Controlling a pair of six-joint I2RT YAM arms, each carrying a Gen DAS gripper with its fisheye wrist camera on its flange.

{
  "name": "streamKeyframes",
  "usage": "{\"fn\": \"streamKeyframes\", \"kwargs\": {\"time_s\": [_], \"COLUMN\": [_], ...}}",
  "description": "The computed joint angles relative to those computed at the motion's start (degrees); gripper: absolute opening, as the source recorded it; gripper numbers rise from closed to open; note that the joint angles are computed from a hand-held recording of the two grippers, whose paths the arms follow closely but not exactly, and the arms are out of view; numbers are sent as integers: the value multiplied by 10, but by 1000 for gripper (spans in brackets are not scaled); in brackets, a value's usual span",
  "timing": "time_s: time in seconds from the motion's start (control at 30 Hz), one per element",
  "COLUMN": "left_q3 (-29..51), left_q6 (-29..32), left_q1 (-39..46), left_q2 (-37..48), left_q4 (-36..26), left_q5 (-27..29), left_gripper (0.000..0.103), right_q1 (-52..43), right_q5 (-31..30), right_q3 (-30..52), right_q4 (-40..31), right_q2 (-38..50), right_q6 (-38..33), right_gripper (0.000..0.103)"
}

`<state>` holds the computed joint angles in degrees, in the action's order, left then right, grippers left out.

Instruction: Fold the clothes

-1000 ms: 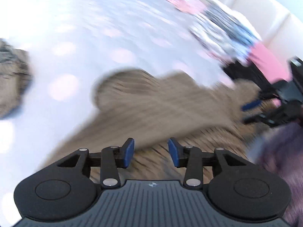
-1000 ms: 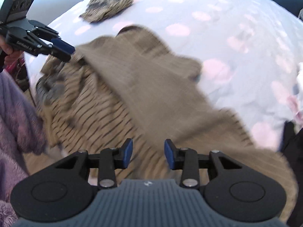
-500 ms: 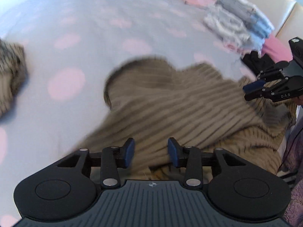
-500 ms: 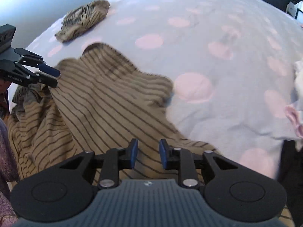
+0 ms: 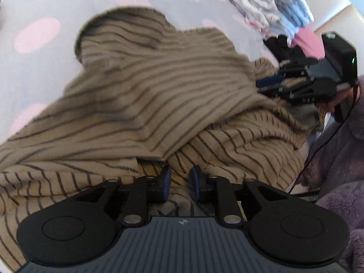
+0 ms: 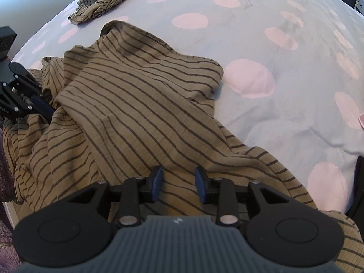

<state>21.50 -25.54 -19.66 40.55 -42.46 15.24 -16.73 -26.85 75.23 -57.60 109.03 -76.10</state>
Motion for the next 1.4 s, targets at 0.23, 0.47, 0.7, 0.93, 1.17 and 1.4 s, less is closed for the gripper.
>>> {"fn": "streamKeyframes", "kwargs": {"time_s": [0.23,0.47,0.7,0.93,1.17,1.4], "left_q3": [71,95,76,51,38,57], "left_q6": [170,358,486,519,525,536], "left_q1": [177,252,293,291,275,287], "left_q2": [-87,-27,49,74,48,75], "left_q4": [-95,-100,-66,-43,-32,-40], "left_q5": [19,-13,-38,-55,-84,-74], "left_gripper": [23,24,24,27,43,41], "right_q1": [1,2,4,0,-13,-5], "right_q5": [3,4,3,0,-19,-1], "right_q3": [-1,-2,4,33,151,200], "right_q4": [-1,0,-2,-31,-90,-70], "right_q2": [-3,-3,4,22,55,102], "right_q6": [-4,-2,-2,-15,-57,-103], "right_gripper": [41,43,46,46,46,42]}}
